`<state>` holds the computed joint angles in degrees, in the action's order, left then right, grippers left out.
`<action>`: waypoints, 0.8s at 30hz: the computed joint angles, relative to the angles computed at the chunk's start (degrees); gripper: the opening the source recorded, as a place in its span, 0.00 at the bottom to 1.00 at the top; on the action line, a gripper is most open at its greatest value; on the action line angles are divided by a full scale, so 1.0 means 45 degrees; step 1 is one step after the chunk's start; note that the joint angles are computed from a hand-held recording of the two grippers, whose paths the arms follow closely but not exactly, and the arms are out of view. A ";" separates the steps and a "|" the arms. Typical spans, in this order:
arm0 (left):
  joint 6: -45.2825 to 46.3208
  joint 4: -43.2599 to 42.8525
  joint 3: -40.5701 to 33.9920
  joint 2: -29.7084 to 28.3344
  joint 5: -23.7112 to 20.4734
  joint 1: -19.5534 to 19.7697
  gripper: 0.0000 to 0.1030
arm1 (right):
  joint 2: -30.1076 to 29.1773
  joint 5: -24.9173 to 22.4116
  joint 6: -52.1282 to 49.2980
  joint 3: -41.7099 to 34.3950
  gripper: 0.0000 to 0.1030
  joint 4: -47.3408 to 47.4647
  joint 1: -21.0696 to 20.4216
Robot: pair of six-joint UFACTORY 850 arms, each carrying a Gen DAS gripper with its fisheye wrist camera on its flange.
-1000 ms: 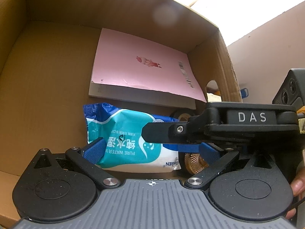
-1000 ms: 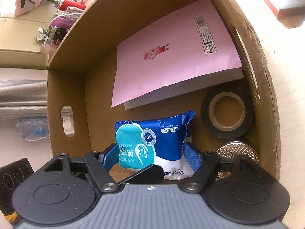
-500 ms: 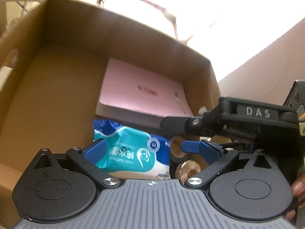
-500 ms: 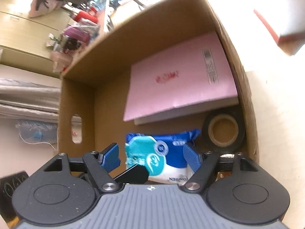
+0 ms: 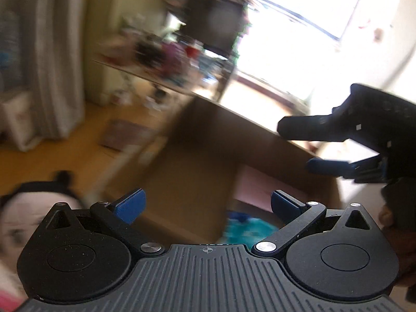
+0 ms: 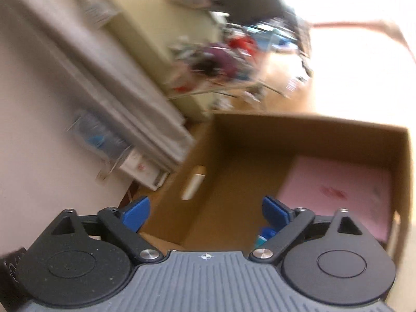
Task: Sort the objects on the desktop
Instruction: 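Move both grippers out of the box toward the plush doll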
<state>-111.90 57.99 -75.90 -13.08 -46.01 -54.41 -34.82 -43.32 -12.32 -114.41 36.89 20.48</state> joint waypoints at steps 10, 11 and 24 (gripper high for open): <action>-0.2100 -0.1505 0.2326 0.2211 -0.3514 -0.0777 1.00 | -0.0649 -0.0437 -0.2813 -0.1013 1.00 -0.0463 0.1956; -0.2160 -0.1615 0.2509 0.2379 -0.3642 -0.0805 1.00 | -0.0693 -0.0411 -0.2865 -0.1051 1.00 -0.0668 0.2141; -0.2374 -0.1459 0.4993 0.4274 -0.1902 -0.0638 1.00 | -0.1805 -0.1194 -0.0213 -0.2232 1.00 -0.1835 0.3033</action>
<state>-122.59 51.42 -53.44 6.16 -54.57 -57.28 -42.94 -48.69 -13.28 -124.45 28.64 34.13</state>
